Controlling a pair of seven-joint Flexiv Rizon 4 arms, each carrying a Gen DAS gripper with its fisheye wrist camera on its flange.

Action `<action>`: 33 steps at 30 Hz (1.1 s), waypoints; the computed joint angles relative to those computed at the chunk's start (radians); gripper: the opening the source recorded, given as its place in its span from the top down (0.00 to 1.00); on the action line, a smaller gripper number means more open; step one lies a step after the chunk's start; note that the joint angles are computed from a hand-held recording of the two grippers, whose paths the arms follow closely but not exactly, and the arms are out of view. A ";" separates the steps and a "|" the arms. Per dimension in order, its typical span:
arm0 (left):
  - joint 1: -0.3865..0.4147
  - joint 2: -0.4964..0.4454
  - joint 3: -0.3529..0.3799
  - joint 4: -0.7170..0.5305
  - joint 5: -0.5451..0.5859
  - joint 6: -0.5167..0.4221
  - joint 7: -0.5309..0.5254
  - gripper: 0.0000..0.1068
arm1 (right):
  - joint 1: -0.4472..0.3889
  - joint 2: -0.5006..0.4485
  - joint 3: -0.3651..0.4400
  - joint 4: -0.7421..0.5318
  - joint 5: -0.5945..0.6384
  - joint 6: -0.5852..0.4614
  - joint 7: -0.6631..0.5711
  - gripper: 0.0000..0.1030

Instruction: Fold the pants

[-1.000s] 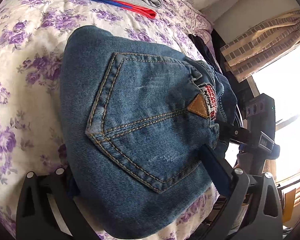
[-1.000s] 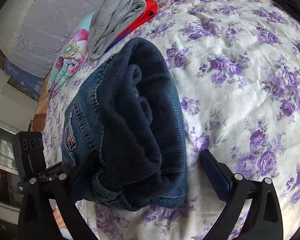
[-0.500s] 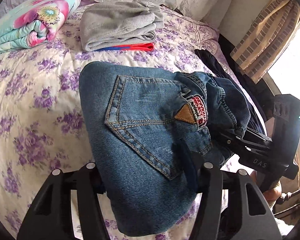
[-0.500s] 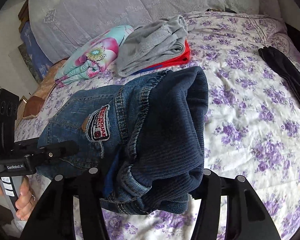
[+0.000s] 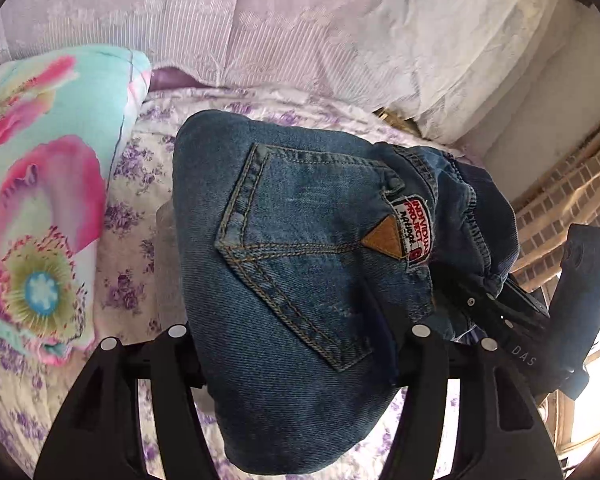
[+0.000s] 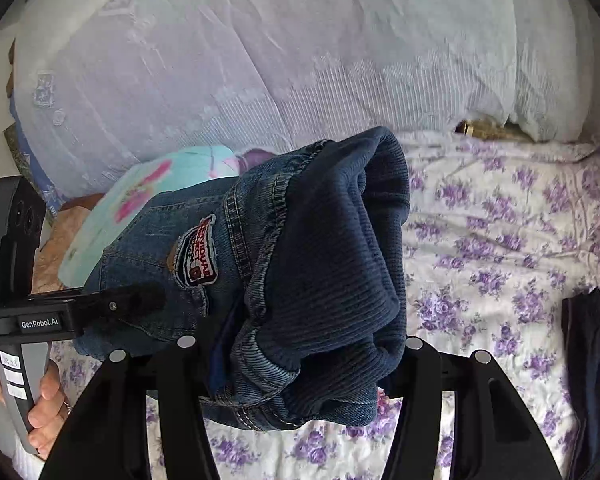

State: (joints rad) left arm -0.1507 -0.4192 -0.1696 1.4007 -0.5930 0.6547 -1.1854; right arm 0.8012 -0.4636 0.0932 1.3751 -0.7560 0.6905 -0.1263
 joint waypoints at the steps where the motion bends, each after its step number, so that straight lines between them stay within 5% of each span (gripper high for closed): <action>1: -0.007 -0.053 0.006 -0.036 0.031 -0.022 -0.025 0.44 | -0.029 -0.030 0.014 -0.001 0.055 0.012 -0.012 0.43; 3: -0.016 -0.151 0.006 -0.089 0.114 -0.053 -0.070 0.37 | -0.045 -0.079 0.003 0.024 0.113 0.040 -0.015 0.29; 4: -0.018 -0.167 0.005 -0.068 0.087 -0.014 -0.039 0.26 | -0.041 -0.073 -0.026 0.086 0.054 0.127 0.051 0.23; 6: 0.023 -0.151 -0.044 0.006 -0.022 0.062 0.063 0.23 | -0.041 -0.052 -0.056 0.156 -0.010 0.221 0.144 0.03; 8: 0.031 -0.145 -0.044 0.006 -0.011 0.038 0.071 0.20 | -0.076 -0.038 -0.054 0.215 -0.007 0.369 0.210 0.03; 10: 0.007 -0.120 -0.011 0.006 0.044 0.046 0.050 0.15 | -0.075 -0.026 -0.051 0.220 -0.010 0.363 0.197 0.03; 15: -0.048 -0.019 0.065 0.036 0.227 0.075 -0.019 0.14 | -0.015 0.055 -0.061 0.230 -0.098 0.210 0.277 0.03; 18: -0.046 0.091 0.078 0.136 0.249 0.145 -0.024 0.13 | 0.045 0.130 -0.032 0.216 -0.163 -0.062 0.330 0.03; 24: -0.102 0.416 0.129 0.450 0.441 0.358 -0.169 0.08 | 0.186 0.147 0.097 0.086 -0.216 -0.484 0.226 0.03; 26: -0.108 0.540 0.128 0.561 0.531 0.396 -0.257 0.09 | 0.240 0.145 0.133 0.082 -0.241 -0.541 0.226 0.03; 33: -0.127 0.920 0.122 0.934 0.528 0.526 -0.380 0.08 | 0.416 0.114 0.196 0.161 -0.334 -0.679 0.423 0.03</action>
